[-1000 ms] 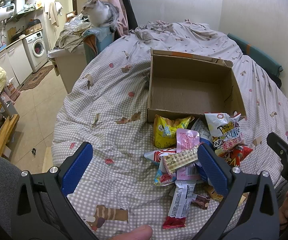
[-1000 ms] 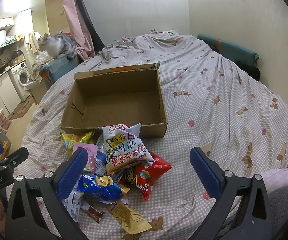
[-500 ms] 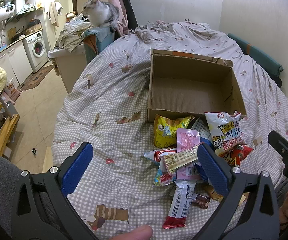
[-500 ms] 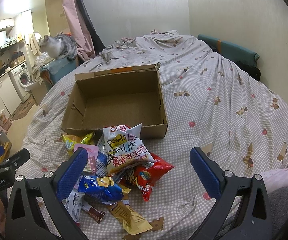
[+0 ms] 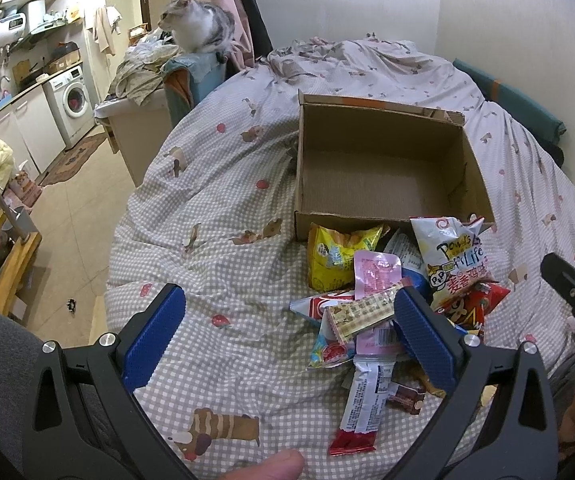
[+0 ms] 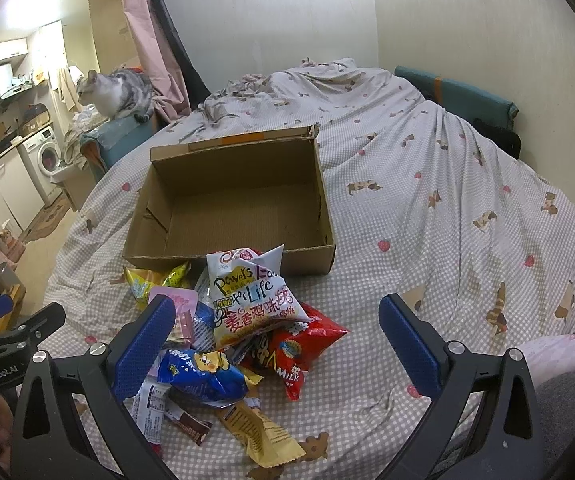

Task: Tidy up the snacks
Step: 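Grasp the white-and-red snack bar with the left tool while the right tool grasps the tan bag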

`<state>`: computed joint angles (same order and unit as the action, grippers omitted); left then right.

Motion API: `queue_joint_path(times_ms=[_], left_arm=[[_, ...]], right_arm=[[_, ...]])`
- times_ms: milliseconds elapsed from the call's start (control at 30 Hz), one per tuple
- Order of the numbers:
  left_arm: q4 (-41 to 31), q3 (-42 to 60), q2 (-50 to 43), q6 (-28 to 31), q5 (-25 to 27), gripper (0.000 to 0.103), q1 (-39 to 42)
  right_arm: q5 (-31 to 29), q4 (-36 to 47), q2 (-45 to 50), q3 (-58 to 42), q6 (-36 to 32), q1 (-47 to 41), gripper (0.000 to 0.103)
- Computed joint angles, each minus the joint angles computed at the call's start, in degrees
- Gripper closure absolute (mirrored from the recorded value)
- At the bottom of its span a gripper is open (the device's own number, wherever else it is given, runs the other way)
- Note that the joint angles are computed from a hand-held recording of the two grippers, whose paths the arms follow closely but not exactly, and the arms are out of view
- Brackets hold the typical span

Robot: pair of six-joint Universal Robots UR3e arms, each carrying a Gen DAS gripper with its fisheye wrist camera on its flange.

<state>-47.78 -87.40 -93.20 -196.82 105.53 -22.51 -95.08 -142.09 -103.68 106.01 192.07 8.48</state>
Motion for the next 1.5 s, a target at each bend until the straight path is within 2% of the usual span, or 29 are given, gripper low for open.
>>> queue_joint_path(times_ms=[233,333,433,533,600,633,700,767,833,867,1033,1067,1133,1267,1333,1400,1500], left_arm=[[-9.0,2.2,-1.5,-1.4,-1.8,0.0,4.3],[-14.3,2.4,-2.5,-0.5,-6.6,0.0,6.2],[-18.4,3.3,-5.1,3.2,-12.4,0.003,6.1],[-20.6,5.5,-9.0,5.6,-14.3,0.006,3.5],[-21.2,6.8,-11.9,6.8,-15.2,0.017,1.7],[-20.7,6.9,-12.9,6.8,-15.4,0.029,1.2],[-20.8,7.3,-14.6,6.6,-15.7,0.033,0.5],[-21.2,7.2,-15.3,7.0,-16.8,0.05,0.4],[-20.1,5.7,-14.9,7.8,-17.8,0.062,0.4],[-19.2,4.6,-14.3,7.9,-18.2,0.073,0.5],[-19.9,0.4,-8.2,8.5,-21.7,0.074,2.3],[-20.4,-0.6,-6.2,8.6,-22.6,0.074,3.2],[-21.9,-2.3,-1.7,10.1,-23.7,0.074,5.8],[-22.0,-4.2,4.2,10.7,-22.8,0.074,7.9],[-21.6,-5.2,5.6,11.5,-22.9,0.074,9.6],[-23.0,-3.8,5.9,12.8,-23.5,0.074,11.9],[-21.9,-3.2,4.2,10.9,-23.3,0.074,11.6]], right_arm=[[7.1,6.1,-3.8,1.7,1.1,-7.1,0.0],[9.1,8.2,-5.3,2.7,0.7,-9.4,0.0],[11.3,9.8,-6.9,3.7,-0.5,-11.5,0.0],[13.8,12.2,-7.9,4.3,-2.3,-13.7,0.0],[15.4,13.6,-8.5,4.7,-3.0,-15.1,0.0],[16.3,14.7,-8.9,4.8,-3.3,-16.0,0.0],[16.6,15.5,-9.2,5.1,-3.5,-16.8,0.0],[15.2,16.0,-9.0,5.1,-3.5,-16.4,0.0],[14.8,16.3,-8.8,5.0,-3.7,-16.3,0.0],[14.8,16.4,-8.7,4.9,-3.9,-16.2,0.0],[16.2,19.0,-7.0,3.4,-5.1,-16.1,0.0],[15.6,19.6,-6.0,2.9,-5.4,-15.4,0.0],[10.6,21.8,-1.7,0.2,-5.9,-11.5,0.0],[14.4,28.8,5.4,-4.3,-10.6,-9.4,0.002],[15.2,31.5,9.2,-6.5,-11.8,-7.9,0.018],[16.5,33.6,11.7,-8.2,-12.9,-7.1,0.026],[16.2,33.5,14.7,-9.7,-13.5,-5.1,0.029]])
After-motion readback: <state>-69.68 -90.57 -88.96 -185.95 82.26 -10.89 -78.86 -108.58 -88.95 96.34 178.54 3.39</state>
